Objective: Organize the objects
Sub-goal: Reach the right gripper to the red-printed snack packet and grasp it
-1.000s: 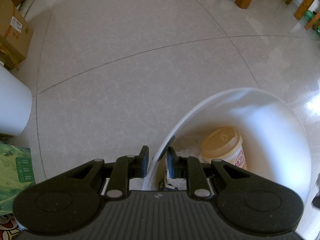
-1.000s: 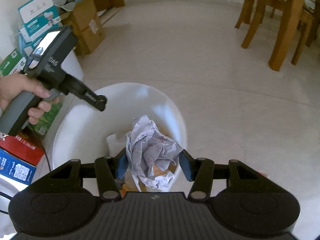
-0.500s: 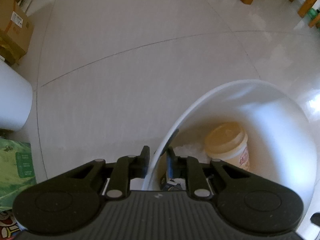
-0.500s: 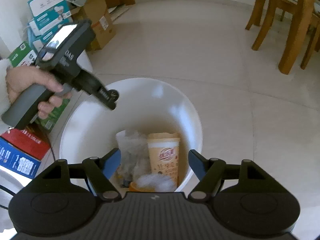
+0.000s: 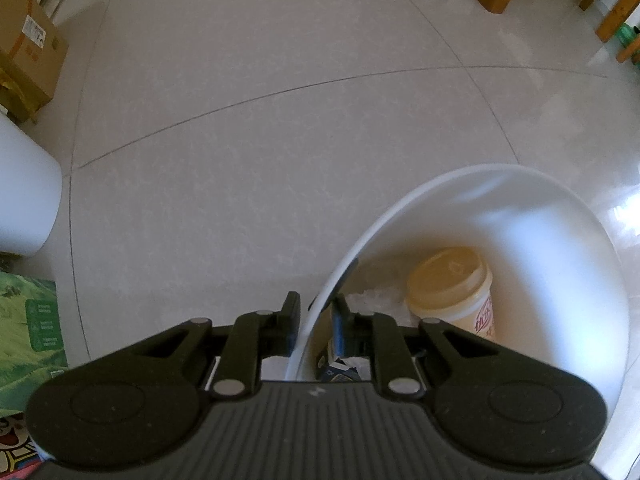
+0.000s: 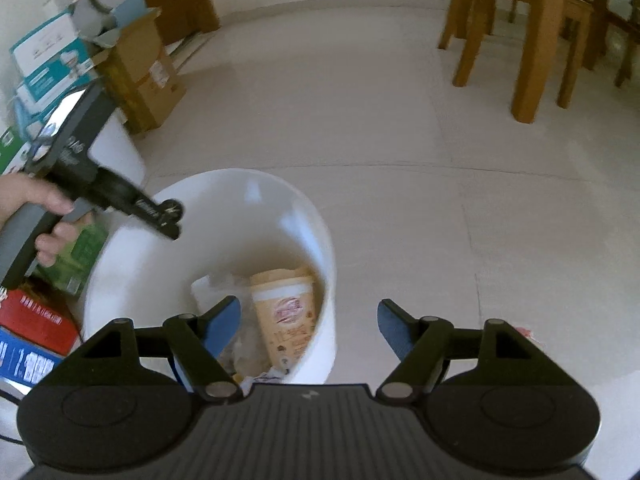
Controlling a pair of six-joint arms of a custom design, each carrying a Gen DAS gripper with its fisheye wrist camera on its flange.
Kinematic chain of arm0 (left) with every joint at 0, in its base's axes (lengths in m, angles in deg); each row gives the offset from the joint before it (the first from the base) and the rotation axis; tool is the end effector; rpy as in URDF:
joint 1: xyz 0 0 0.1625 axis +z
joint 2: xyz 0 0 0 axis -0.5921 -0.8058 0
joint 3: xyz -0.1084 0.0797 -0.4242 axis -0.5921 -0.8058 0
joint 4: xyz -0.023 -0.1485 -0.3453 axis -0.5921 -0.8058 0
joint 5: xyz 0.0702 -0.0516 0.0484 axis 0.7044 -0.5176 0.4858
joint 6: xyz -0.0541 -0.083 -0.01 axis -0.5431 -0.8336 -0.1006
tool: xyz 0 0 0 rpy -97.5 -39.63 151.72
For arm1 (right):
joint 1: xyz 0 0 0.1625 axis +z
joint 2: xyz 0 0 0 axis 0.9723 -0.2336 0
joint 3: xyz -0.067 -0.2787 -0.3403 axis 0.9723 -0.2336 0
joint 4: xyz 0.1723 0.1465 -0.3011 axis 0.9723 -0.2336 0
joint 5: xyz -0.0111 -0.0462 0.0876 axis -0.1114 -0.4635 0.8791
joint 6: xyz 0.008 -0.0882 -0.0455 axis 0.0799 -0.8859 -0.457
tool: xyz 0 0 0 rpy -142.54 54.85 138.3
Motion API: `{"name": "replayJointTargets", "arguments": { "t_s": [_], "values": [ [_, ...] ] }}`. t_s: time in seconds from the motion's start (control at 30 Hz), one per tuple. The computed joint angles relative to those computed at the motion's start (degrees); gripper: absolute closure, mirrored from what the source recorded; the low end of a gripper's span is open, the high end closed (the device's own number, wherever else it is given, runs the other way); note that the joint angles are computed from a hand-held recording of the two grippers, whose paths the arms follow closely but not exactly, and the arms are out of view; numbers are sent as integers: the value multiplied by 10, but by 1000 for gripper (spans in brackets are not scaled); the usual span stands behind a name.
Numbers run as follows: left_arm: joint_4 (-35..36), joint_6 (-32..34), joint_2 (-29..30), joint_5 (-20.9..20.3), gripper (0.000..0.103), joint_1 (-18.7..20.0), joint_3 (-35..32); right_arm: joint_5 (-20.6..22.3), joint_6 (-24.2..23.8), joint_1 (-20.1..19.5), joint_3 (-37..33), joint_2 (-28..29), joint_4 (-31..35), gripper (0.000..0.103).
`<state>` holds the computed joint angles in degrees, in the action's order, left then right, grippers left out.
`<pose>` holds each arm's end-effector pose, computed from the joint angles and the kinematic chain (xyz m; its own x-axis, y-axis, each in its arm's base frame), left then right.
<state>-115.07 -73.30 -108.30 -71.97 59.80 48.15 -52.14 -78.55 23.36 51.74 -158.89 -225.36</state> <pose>-0.5336 -0.4225 0.0607 -0.6946 0.3028 -0.6525 0.3465 0.9358 0.0654 0.1298 -0.3070 0.4861 -0.7529 -0.1156 0.6479 -0.4329 0.8285 -0.3552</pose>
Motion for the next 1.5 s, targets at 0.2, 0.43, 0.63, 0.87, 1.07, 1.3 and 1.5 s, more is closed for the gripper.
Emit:
{"name": "replayJointTargets", "arguments": {
  "t_s": [0.2, 0.43, 0.63, 0.87, 1.07, 1.3, 1.5],
  "values": [
    [0, -3, -1, -4, 89, 1, -1, -11, -34, -86, 24, -26, -100, 18],
    [4, -5, 0, -4, 89, 1, -5, 41, -168, -285, 64, -11, -288, 17],
    [13, -9, 3, -5, 89, 0, -13, 83, -216, -410, 55, 54, -376, 16],
    [25, -7, 12, -3, 89, -3, -23, 93, -231, -462, 24, 135, -417, 15],
    [21, -2, 13, -1, 89, -4, -20, 94, -231, -484, 5, 176, -432, 15],
    [17, -4, 13, -2, 89, -4, -17, 92, -218, -496, -7, 192, -419, 20],
    [10, 2, 10, -3, 89, -4, -14, 87, -201, -490, -19, 182, -383, 34]
  ]
}}
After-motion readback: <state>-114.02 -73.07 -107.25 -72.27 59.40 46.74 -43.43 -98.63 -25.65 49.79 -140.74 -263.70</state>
